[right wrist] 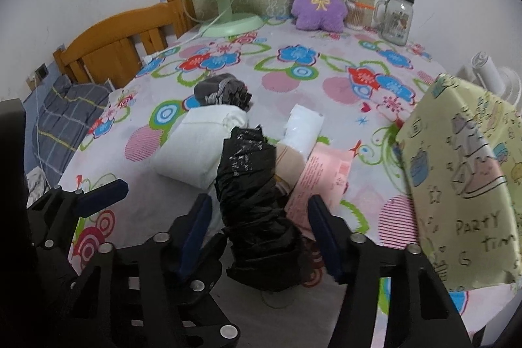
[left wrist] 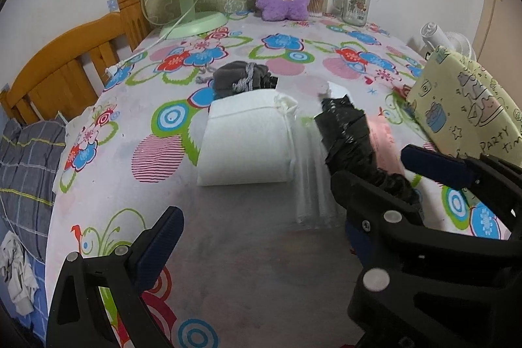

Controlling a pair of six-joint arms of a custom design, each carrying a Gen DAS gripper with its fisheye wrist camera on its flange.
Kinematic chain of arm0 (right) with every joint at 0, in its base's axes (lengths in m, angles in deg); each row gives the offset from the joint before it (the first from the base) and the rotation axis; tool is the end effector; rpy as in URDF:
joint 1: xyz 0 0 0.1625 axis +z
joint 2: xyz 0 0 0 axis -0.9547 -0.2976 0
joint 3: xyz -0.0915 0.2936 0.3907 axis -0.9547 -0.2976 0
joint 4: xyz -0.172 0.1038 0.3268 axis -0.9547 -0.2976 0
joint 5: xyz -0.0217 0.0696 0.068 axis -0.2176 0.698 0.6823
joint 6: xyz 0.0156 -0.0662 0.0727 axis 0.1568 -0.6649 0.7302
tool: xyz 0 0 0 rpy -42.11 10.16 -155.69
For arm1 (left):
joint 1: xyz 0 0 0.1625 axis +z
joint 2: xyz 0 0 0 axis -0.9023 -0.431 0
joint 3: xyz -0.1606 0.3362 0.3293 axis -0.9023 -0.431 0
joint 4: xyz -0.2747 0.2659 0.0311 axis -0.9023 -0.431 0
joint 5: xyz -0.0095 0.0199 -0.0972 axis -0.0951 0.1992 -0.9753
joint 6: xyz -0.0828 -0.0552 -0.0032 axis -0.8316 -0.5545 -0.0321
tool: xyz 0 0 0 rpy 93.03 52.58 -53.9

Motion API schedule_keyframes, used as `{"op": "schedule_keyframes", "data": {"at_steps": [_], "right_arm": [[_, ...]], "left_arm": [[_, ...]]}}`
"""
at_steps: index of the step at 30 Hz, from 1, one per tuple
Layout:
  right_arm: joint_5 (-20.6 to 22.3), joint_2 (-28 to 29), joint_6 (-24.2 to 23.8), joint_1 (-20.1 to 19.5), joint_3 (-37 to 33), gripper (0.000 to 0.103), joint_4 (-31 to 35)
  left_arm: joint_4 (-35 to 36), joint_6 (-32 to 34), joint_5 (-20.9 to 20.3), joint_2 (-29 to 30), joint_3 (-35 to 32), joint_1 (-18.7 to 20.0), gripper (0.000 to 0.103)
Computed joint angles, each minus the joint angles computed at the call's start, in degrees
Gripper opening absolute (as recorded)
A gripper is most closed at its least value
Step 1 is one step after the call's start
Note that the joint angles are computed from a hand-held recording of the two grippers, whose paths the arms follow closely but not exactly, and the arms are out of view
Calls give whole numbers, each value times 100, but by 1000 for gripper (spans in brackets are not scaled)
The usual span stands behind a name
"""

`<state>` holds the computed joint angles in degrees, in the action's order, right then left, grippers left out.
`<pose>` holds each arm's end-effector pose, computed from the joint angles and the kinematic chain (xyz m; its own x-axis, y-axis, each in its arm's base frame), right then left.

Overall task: Organize soft objects
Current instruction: 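Grasp the black plastic-wrapped roll with the right tool, then grasp the white folded pack with the left tool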

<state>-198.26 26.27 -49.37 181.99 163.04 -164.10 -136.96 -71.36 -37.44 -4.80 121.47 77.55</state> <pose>0.2147 -0.3178 0.0206 -0.5380 -0.7083 0.4571 -0.8068 0.5897 -0.0358 -0.1540 -0.2439 0.0652 -0.6428 -0.4174 -0.6423 0.1856 0.7286 -0.6593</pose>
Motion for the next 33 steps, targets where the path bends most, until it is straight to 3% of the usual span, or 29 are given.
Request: {"op": "schedule_keyframes", "data": {"at_steps": [1,9,20,25,33], "right_arm": [[6,-7,19,-15,-23,49,91],[7,-93,45,34,-110,33,169],[-16,-214,104,136,-403,32,340],[-82,-224,177,148,-605,32,577],[-184,-134,223,103,-813,32,785]], "left_arm": [[-28,32,-5,14,1,22,100],[305,102,259,-207,-90,140,100],[460,429,708,-550,-182,586,100],[323,622,859,-604,-188,854,90],[-540,1172,972,-414,-70,1202,81]]}}
